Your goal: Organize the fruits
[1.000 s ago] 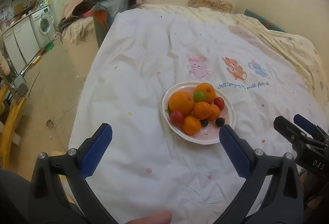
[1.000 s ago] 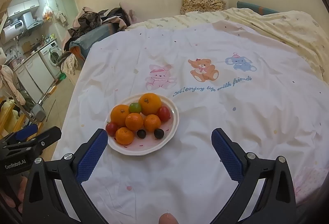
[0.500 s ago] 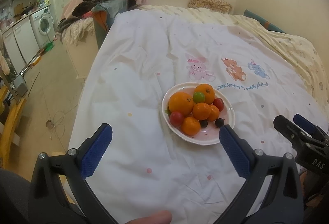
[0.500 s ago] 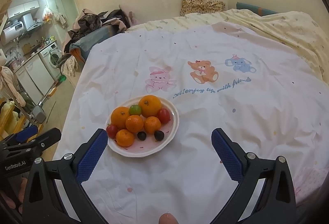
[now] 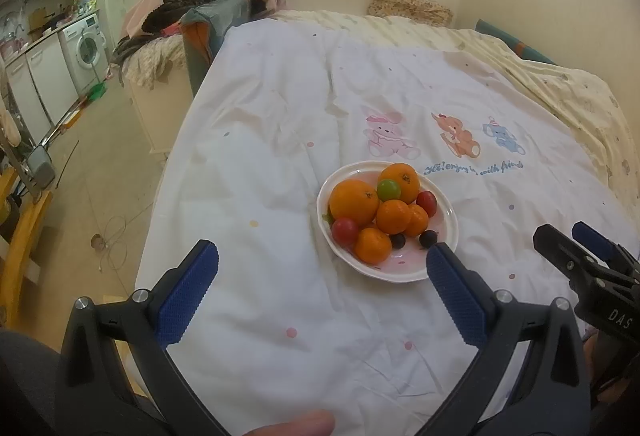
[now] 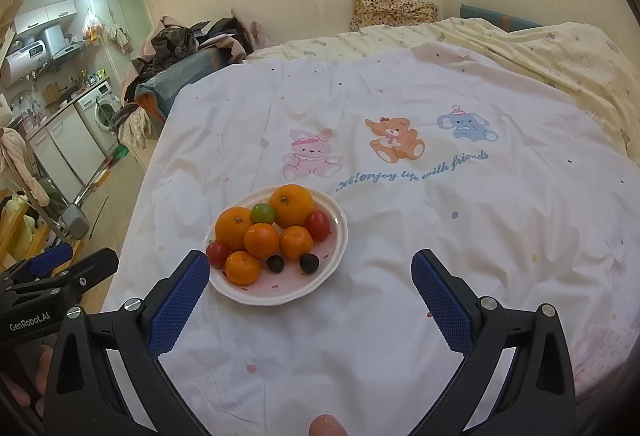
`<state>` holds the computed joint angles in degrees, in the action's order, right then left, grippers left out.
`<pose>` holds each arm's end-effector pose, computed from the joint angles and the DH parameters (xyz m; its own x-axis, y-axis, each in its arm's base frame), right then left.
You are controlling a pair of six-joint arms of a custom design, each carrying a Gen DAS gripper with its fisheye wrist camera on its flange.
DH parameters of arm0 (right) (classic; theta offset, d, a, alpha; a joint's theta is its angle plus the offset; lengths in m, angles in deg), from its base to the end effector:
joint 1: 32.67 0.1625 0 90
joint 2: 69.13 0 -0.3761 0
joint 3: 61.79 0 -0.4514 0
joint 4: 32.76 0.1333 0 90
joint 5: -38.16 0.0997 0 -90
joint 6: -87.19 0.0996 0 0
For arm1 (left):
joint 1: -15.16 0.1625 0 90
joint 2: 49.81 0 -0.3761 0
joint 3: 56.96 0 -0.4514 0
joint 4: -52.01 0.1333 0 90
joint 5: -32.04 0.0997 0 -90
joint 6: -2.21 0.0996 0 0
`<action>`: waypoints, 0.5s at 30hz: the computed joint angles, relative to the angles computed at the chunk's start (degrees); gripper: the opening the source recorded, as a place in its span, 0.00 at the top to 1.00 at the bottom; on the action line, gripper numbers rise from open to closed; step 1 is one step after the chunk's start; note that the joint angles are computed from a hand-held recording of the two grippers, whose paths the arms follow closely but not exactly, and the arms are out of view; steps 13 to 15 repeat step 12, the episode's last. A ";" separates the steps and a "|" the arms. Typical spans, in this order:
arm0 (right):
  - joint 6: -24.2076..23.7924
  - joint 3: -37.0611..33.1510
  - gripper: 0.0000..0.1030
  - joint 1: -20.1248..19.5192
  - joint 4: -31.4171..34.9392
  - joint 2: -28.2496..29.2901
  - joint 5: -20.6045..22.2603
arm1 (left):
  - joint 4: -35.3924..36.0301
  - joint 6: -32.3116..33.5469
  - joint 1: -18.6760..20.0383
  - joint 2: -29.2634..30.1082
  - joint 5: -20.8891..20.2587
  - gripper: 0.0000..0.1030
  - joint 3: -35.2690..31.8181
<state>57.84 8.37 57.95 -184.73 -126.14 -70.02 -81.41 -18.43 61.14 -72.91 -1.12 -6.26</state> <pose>0.1107 -0.7801 0.3880 -0.8268 -0.1270 0.5480 -0.4731 0.6839 -0.5553 -0.4396 -0.7667 0.0757 -0.7522 -0.0418 -0.6576 0.4311 0.7236 -0.5390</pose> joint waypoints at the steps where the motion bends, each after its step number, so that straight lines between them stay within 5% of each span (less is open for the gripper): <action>1: 0.00 0.00 0.00 0.00 0.00 0.00 0.00 | -0.05 0.08 0.02 0.01 0.00 0.00 0.00; 15: 0.18 0.10 0.00 -0.06 0.25 -0.07 0.06 | -0.92 0.72 -0.09 -0.13 -0.16 0.00 0.61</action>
